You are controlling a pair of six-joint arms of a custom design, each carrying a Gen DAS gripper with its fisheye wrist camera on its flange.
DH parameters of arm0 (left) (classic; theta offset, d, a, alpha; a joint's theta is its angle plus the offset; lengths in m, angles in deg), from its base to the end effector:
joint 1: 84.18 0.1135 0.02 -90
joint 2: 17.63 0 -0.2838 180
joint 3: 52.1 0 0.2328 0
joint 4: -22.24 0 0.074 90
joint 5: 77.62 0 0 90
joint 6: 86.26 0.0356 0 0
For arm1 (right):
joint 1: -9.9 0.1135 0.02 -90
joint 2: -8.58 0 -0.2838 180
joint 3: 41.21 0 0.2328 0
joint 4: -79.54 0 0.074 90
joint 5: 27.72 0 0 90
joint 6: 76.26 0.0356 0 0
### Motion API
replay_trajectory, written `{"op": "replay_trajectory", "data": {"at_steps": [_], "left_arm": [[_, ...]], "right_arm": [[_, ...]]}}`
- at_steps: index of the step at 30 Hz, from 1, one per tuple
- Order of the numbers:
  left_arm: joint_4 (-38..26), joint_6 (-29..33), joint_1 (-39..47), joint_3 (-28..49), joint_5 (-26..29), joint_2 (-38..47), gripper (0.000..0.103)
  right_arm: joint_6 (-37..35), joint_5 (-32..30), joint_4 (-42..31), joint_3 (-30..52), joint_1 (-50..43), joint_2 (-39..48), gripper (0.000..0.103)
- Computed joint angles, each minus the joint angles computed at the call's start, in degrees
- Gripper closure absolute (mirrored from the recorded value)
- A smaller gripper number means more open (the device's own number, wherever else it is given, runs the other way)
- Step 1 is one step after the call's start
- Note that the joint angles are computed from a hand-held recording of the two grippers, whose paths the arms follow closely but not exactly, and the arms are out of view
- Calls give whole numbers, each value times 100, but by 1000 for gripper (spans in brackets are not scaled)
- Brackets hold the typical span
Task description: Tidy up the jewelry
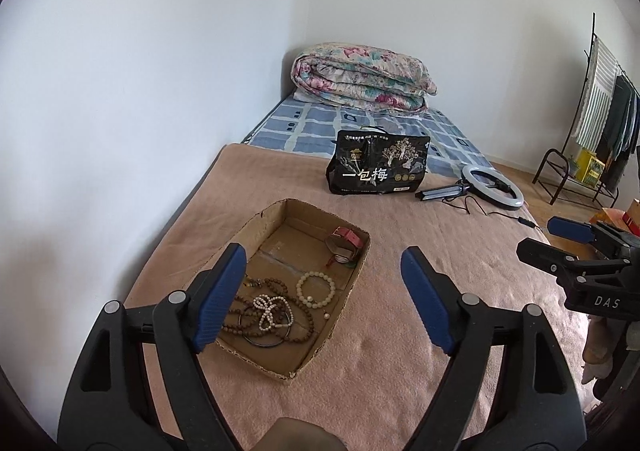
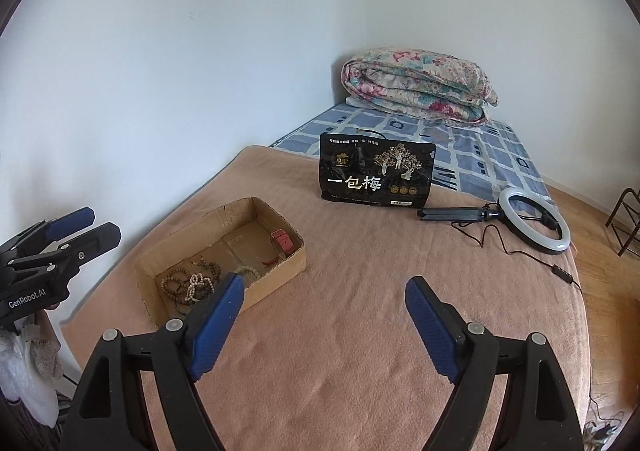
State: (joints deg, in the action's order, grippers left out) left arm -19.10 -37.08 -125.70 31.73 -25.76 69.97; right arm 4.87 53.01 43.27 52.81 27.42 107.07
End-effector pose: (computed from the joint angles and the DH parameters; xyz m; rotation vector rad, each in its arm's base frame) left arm 0.2485 -0.1906 0.3095 -0.2925 2.1420 -0.0251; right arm 0.3575 0.1189 0.3048 -0.6037 2.2032 0.2635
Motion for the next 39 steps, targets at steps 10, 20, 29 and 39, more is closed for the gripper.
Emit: {"op": "replay_trajectory", "data": {"at_steps": [10, 20, 29, 39], "left_arm": [[-64, -51, -634, 89, -459, 176, 3], [-401, -175, -719, 464, -442, 639, 1], [-513, -275, -588, 600, -240, 858, 0], [-464, -304, -548, 575, -229, 874, 0]], "right_arm": [[-176, -329, 332, -1034, -336, -717, 11], [-1, -99, 1056, -1633, -575, -634, 10], [57, -70, 1072, -1594, -738, -437, 10], [0, -49, 1148, -1692, -751, -524, 0]]}}
